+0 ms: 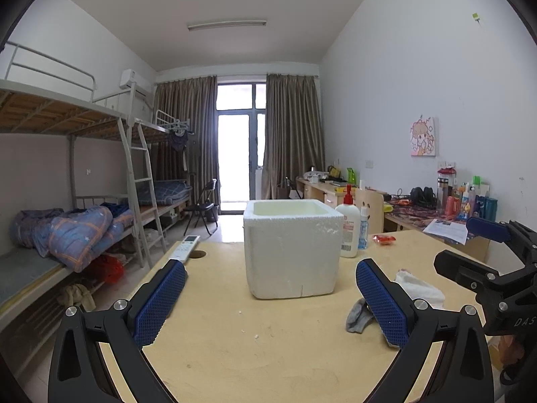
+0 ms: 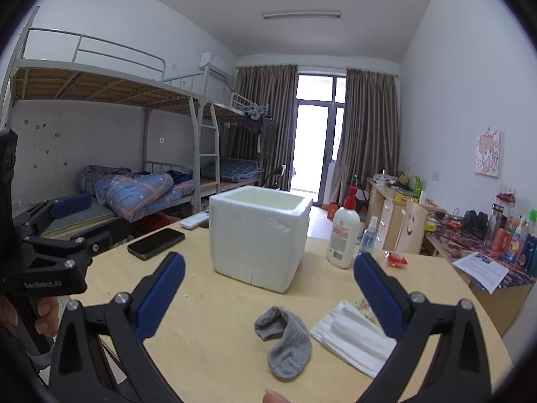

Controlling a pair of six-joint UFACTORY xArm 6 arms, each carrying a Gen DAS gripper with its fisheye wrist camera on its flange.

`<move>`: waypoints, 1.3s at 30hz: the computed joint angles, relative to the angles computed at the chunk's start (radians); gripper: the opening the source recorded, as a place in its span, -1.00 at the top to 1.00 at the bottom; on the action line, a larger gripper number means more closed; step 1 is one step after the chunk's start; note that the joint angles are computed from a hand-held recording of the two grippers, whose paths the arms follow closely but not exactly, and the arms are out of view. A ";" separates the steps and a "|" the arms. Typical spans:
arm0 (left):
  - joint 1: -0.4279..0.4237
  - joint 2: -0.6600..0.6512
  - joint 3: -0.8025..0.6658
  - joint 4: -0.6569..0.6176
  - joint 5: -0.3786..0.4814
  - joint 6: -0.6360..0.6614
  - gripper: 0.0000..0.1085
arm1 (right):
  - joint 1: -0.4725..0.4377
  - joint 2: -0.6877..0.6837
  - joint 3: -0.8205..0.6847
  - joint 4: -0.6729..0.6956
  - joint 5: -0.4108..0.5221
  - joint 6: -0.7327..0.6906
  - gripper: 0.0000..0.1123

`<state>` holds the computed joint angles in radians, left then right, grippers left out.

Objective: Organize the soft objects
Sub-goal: 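Lower both tools toward the grey sock and white cloth on the table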

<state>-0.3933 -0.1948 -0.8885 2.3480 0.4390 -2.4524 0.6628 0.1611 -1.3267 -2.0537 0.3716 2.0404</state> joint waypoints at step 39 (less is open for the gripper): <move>-0.024 0.479 -0.546 0.044 -0.434 0.060 -0.88 | -0.159 -0.064 0.155 0.136 -0.034 0.003 -0.81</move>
<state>-0.4171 0.2840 -1.4350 2.3918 0.0047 -2.3926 0.5036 0.0970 -1.1720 -1.9173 0.3376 2.0436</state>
